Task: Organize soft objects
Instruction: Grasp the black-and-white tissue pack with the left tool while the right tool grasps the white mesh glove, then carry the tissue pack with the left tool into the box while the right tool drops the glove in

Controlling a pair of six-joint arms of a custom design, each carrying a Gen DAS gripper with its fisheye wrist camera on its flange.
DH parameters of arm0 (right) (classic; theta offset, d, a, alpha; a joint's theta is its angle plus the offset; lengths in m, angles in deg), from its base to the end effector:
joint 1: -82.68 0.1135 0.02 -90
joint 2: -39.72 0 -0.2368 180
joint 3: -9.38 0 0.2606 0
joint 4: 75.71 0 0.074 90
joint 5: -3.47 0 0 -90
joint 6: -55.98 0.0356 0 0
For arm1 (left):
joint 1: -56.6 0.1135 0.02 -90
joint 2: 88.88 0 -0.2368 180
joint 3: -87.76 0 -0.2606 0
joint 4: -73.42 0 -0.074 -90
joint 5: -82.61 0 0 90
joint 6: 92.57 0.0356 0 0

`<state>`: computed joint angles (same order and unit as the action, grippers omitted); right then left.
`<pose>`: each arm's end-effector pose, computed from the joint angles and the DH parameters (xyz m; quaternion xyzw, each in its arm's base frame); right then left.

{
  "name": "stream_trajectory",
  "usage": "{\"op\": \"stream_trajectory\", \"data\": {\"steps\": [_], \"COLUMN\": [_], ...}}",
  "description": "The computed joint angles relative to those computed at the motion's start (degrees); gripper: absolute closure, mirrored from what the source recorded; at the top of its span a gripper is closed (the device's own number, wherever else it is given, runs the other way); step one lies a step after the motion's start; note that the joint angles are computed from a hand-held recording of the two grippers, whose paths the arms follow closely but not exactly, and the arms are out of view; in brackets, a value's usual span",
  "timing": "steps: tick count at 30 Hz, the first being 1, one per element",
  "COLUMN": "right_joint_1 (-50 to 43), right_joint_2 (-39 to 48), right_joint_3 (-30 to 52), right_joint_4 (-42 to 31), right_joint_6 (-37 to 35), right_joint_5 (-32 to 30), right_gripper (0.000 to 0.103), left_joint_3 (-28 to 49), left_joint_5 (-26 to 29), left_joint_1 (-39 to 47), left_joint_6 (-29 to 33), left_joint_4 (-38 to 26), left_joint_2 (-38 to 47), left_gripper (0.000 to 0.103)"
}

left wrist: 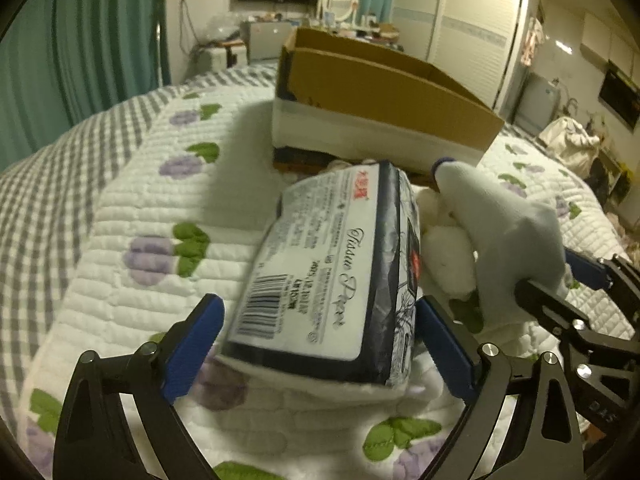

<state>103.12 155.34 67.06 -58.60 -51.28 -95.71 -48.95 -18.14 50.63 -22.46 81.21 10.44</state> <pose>0.3197 0.1252 0.0348 -0.3244 0.8471 0.0842 0.4125 0.2757 -0.0222 0.0498 -0.1459 0.9193 0.0059 0.3654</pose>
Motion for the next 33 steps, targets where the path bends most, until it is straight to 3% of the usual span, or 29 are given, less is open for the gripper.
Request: {"op": "stream_trajectory", "data": {"steps": [4,6,11,18,23,27,33], "right_joint_1": [-0.05,-0.34,-1.13,-2.93,-4.84,-5.57,-5.53], "right_joint_2": [-0.22,-0.69,-3.24,-11.18,-17.45,-21.31,-17.37], "right_joint_3": [-0.34,-0.78,-3.14,-8.65,-8.03,-3.02,14.86], "right_joint_4": [0.32,0.47,1.64,3.91,-1.08,-6.36,-15.72], "right_joint_6": [0.01,0.18,0.16,1.68,1.95,1.24,-0.12], "right_joint_5": [-0.53,-1.14,-2.98,-6.22,-10.29,-11.98,-13.54], "right_gripper": [0.059,0.061,0.065,0.067,0.067,0.067,0.067], "left_joint_3": [0.92,0.29,-3.07,-9.65,-8.77,-1.15,11.78], "left_joint_5": [-0.75,-0.13,0.92,0.21,-0.72,-1.99,1.59], "left_joint_1": [-0.47,0.08,1.62,2.33,1.35,1.15,4.21], "left_joint_6": [0.70,0.83,-0.32,-1.11,-0.22,3.46,7.09], "left_joint_4": [0.79,0.51,-0.60,-5.55,-12.17,-15.76,-15.63], "left_joint_2": [2.35,1.38,-3.81,-20.38,-30.35,-29.32,-20.13], "left_gripper": [0.020,0.032,0.044,0.045,0.045,0.045,0.045]}}
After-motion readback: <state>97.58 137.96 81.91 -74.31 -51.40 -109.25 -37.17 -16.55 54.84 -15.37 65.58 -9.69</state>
